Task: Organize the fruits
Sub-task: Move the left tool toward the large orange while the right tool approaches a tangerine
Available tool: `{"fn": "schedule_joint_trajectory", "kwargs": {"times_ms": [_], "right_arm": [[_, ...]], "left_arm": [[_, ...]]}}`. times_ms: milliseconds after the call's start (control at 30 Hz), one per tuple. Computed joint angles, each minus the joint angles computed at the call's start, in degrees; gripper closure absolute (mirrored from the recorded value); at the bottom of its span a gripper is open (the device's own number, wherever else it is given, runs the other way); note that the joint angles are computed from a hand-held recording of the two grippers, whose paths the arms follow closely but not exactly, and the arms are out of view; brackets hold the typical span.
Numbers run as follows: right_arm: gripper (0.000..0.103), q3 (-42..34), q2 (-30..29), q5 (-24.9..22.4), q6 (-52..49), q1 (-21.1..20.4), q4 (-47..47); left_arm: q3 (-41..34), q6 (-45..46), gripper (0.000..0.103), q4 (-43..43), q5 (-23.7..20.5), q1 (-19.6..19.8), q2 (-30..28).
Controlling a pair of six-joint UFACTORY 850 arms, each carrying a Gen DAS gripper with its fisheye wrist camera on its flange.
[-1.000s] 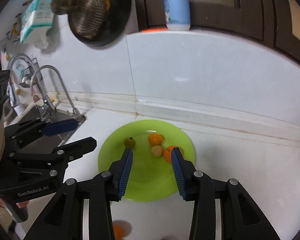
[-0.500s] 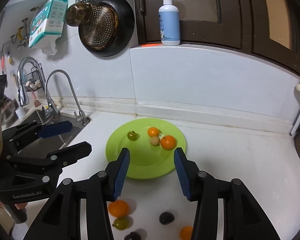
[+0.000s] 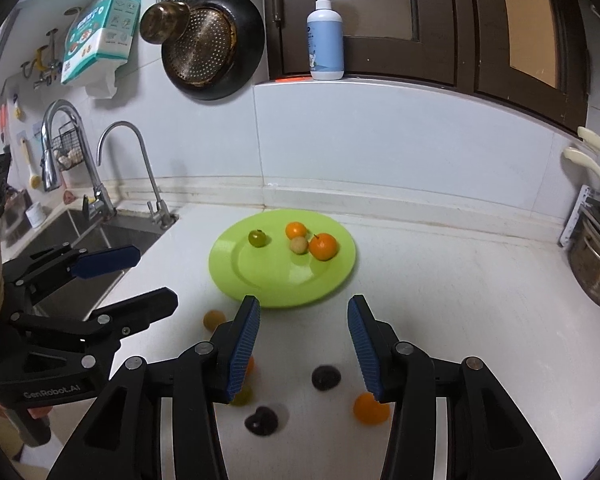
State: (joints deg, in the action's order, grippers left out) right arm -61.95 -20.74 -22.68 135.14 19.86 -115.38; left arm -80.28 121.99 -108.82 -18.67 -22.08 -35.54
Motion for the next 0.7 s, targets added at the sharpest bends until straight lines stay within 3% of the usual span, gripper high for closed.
{"fn": "schedule_joint_trajectory", "kwargs": {"times_ms": [133,367,533,700], "right_arm": [[0.056,1.6,0.7,-1.5,-0.6,0.9,1.1],[0.056,3.7,1.3,-1.4,0.0,0.9,3.7],[0.056,4.1,0.8,-0.4,0.1,0.2,6.6],[0.056,3.3,-0.9,-0.9,-5.0,-0.1,16.0]], "left_arm": [[2.1,5.0,0.042,-4.7,0.2,-0.3,0.7],[2.5,1.5,0.042,-2.5,1.3,-0.8,0.3],[0.4,-8.5,0.042,7.2,3.0,-1.3,-1.3],[-3.0,-27.1,0.042,24.0,3.8,-1.3,-4.1]]}}
